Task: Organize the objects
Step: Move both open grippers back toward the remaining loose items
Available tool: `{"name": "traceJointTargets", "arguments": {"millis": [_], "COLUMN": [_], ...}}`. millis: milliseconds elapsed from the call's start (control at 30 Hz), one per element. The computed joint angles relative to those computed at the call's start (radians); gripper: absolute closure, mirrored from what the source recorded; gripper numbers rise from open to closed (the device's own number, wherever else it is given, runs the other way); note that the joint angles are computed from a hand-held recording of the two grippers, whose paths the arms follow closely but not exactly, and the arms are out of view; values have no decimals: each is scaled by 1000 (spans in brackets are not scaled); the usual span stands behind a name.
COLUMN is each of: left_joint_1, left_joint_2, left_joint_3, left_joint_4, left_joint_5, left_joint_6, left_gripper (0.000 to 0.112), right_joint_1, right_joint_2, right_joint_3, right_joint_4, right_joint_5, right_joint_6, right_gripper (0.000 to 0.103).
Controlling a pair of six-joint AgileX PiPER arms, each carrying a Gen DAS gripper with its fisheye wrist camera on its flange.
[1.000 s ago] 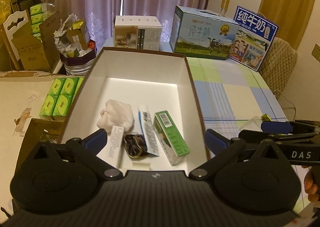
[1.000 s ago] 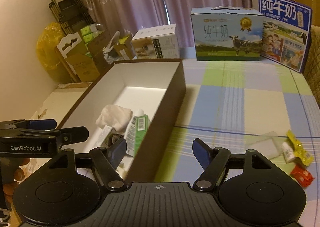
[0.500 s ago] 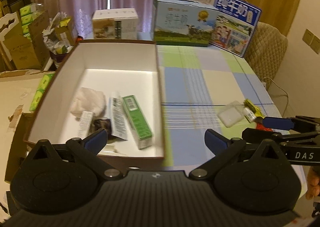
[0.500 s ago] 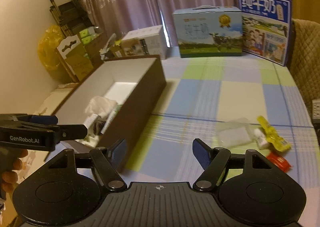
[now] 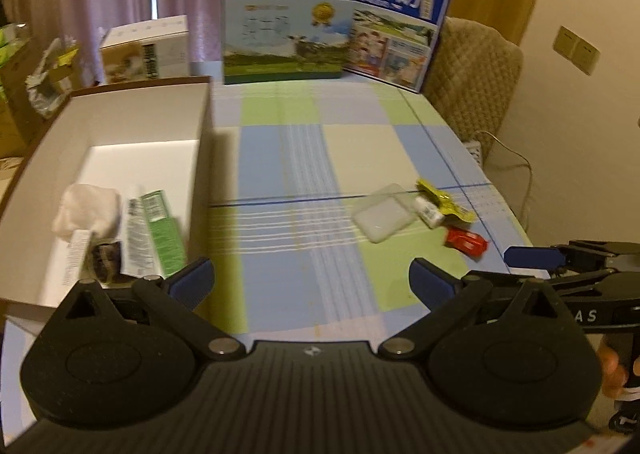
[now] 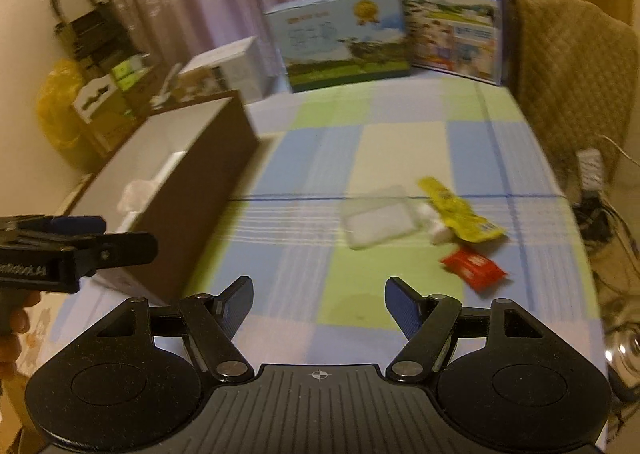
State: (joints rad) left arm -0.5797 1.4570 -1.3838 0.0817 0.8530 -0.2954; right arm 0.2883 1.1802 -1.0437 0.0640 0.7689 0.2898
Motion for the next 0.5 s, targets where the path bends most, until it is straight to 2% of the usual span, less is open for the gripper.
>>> {"name": "traceJointTargets", "arguments": {"millis": [167, 500], "left_joint_1": [-49, -101], "left_joint_2": [67, 226], "left_joint_3": [-41, -140], "left_joint_4": [-17, -29], "left_joint_5": [-10, -46], "left_joint_6": [16, 67], "left_gripper": [10, 10], "right_joint_1": [-47, -211], "right_joint_2": [-27, -26], "right_joint_3": [52, 127], "right_joint_4": [-93, -19], "right_joint_5": [-7, -90], "right_joint_6": [11, -165], "right_gripper": [33, 36]}}
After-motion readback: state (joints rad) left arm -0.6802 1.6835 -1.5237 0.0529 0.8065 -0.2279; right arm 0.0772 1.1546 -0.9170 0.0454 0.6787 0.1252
